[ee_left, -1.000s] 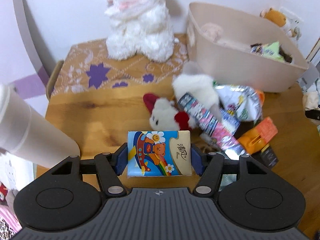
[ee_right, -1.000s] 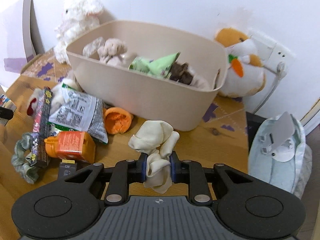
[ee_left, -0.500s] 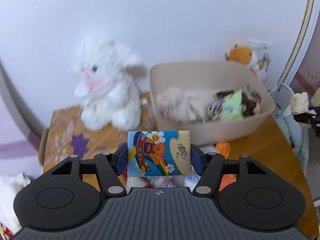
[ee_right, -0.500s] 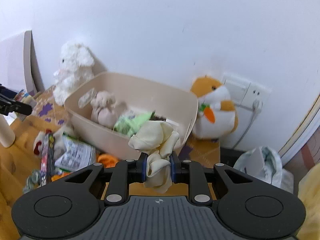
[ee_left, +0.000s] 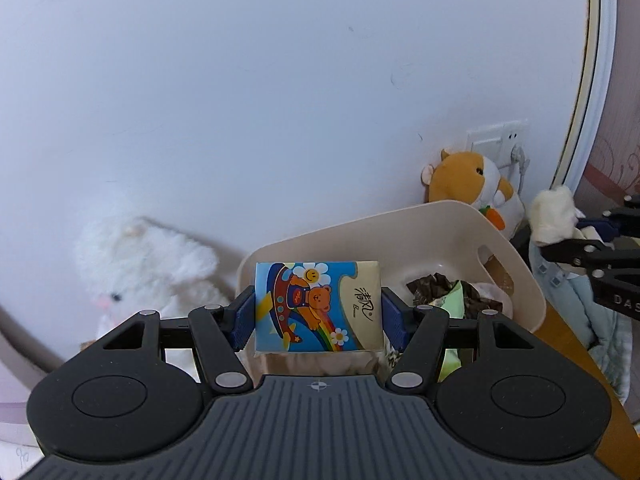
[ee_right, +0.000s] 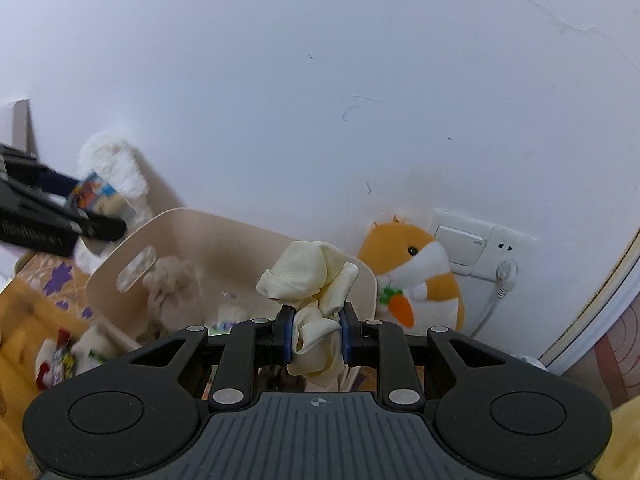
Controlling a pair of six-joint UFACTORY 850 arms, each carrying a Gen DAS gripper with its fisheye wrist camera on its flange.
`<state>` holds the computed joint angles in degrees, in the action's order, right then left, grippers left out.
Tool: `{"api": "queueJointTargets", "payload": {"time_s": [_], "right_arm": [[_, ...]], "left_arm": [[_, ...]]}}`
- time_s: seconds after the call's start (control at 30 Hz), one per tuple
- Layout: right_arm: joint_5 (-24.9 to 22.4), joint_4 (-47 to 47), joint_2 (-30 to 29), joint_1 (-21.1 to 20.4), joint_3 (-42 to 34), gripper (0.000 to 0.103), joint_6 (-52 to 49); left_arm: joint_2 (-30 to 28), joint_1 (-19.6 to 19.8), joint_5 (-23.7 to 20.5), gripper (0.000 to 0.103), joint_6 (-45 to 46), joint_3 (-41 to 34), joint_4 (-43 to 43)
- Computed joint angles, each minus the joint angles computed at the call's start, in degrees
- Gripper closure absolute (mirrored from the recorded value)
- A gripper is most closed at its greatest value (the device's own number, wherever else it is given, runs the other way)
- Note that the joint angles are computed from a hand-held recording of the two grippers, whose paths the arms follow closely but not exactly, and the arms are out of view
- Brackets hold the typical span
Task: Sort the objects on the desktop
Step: 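Lift the picture box and white cloth toward the basket, then open both grippers to drop the picture box and white cloth into the basket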
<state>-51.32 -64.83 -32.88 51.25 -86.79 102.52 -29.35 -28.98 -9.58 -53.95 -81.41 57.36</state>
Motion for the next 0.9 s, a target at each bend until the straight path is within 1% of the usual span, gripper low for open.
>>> {"api": "queueJointTargets", "payload": {"time_s": [0.07, 0.13, 0.3, 0.43, 0.47, 0.5, 0.53, 0.57, 0.6, 0.63, 0.67, 0.7, 0.73, 0.77, 0.83, 0.9], "right_arm": [[0.5, 0.9, -1.6, -0.9, -1.7, 0.083, -0.2], [1.3, 1.8, -3.2, -1.8, -3.4, 0.083, 0.1], [3.6, 6.1, -7.1, -3.5, -7.5, 0.083, 0.2], [4.4, 9.3, -9.4, -4.1, -9.8, 0.081, -2.0], [3.9, 9.8, -9.9, -4.0, -10.4, 0.074, -2.5], [3.6, 9.9, -10.2, -3.9, -10.7, 0.070, -2.6], [3.8, 9.9, -10.4, -3.8, -10.7, 0.060, -2.5], [3.9, 10.0, -10.5, -3.8, -10.8, 0.056, -2.6], [3.6, 9.9, -10.8, -3.6, -11.0, 0.054, -2.7], [3.3, 9.9, -10.9, -3.5, -11.1, 0.049, -2.9], [2.9, 9.8, -11.0, -3.4, -11.2, 0.042, -2.9], [2.5, 9.4, -11.0, -3.2, -11.2, 0.040, -2.4], [2.2, 9.3, -11.0, -3.1, -11.2, 0.034, -1.9], [2.1, 8.9, -10.8, -3.0, -10.9, 0.027, -1.0], [2.0, 7.3, -10.2, -2.4, -10.0, 0.022, 1.5], [1.8, 6.7, -9.9, -2.0, -9.6, 0.017, 2.3]], "left_arm": [[-2.9, -0.4, -1.7, 0.039, 4.1, -2.9, -4.3], [-5.7, -0.8, -3.9, 0.039, 5.3, -5.6, -6.9], [-11.1, -1.6, -9.3, 0.039, 3.9, -10.3, -10.1], [-13.0, -1.4, -10.5, 0.039, 8.9, -11.8, -17.3], [-13.2, -1.3, -10.6, 0.038, 10.6, -11.9, -19.2], [-13.2, -1.3, -10.4, 0.038, 9.9, -11.6, -18.9], [-12.9, -1.4, -10.1, 0.037, 6.8, -10.9, -16.3], [-12.6, -1.5, -9.7, 0.031, 3.7, -10.1, -13.3], [-12.2, -1.6, -9.3, 0.028, 1.5, -9.5, -11.1], [-11.9, -1.7, -9.0, 0.024, -0.2, -8.9, -9.3], [-11.6, -1.7, -8.7, 0.022, -1.5, -8.5, -7.8], [-11.4, -1.8, -8.7, 0.022, -2.3, -8.2, -6.9], [-11.2, -1.8, -9.0, 0.022, -2.7, -8.0, -6.5], [-10.9, -1.8, -9.0, 0.022, -3.4, -7.7, -5.8], [-10.2, -1.5, -8.6, 0.022, -4.2, -6.9, -4.9], [-9.3, -1.2, -7.9, 0.022, -3.6, -5.9, -5.8]]}}
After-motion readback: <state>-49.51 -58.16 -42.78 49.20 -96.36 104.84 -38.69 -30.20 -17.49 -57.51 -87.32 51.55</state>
